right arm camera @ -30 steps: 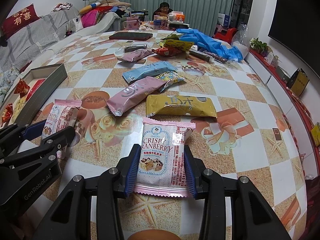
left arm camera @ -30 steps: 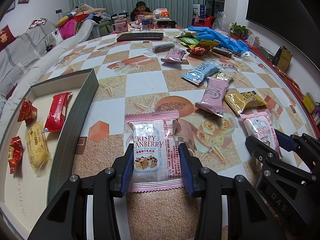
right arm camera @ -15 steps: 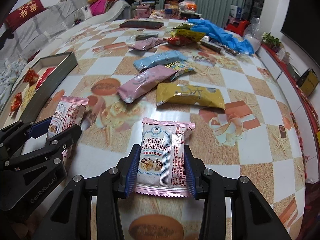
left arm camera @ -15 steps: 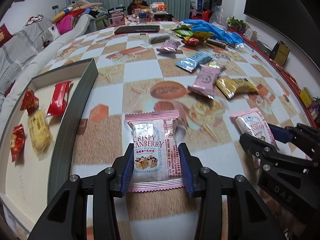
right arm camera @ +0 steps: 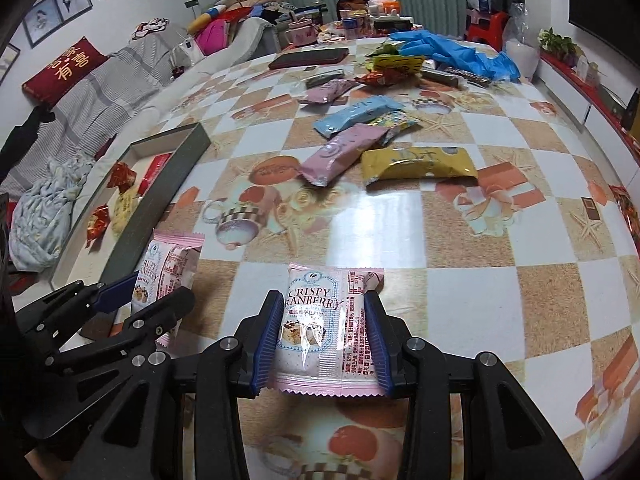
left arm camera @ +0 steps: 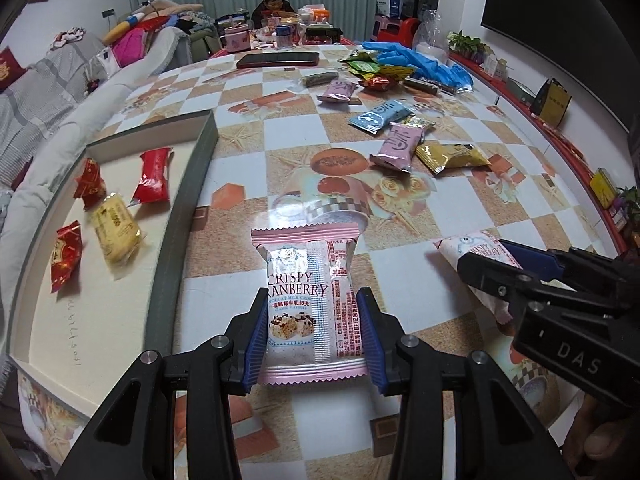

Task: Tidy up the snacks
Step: 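Carry both held Crispy Cranberry packs over the box tray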

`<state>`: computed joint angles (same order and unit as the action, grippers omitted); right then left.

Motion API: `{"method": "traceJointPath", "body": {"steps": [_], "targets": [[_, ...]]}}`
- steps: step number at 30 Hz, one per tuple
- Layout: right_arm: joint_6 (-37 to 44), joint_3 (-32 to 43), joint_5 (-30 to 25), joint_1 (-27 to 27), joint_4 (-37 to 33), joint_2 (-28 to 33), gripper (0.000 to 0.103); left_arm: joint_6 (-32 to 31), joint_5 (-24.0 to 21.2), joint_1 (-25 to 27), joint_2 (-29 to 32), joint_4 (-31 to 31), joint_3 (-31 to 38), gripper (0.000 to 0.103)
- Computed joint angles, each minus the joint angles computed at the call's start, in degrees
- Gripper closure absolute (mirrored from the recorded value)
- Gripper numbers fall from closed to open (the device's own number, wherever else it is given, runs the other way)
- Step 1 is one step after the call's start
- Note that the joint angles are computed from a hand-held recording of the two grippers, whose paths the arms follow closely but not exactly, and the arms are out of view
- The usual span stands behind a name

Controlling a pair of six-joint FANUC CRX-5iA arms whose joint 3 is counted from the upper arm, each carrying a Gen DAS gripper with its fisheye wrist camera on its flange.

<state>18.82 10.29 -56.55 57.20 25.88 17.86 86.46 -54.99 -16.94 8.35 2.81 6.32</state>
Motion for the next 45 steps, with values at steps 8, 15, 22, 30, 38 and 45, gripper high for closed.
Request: {"method": "traceJointPath", "body": {"steps": [8,15,22,30,38,45], "targets": [[1.5,2.1,-0.7,1.3,1.1,1.6,0.064,-1.8,1.2,3.1,-2.8,2.7,-3.0,0.057],[4.9,6.5,-6.6,1.9,-0.3,4.9,0.064,-3.4,2.0,4.3,-4.0,5.4,-4.6,0.057],[9.7,11.2,-14.2,3.2,0.9,9.0,0.063,-3.8,1.3,4.7,-3.9,6.6,-5.1,0.057],[6.2,8.4,-8.0,2.1,-1.6,5.7,0.064,-4.5,1.9,5.5,-5.4,6.9,-5.6,0.057],[8.9,14.2,-5.3,2.7,-1.2,7.8,0.064,-3.7,2.4,8.6,-7.1,7.1,-5.8,0.057],[15.6,24.5,-8.4,2.9,-3.2,14.0,0.064,-2.8,1.9,11.4,-7.9,6.5,-5.5,0.057]]}}
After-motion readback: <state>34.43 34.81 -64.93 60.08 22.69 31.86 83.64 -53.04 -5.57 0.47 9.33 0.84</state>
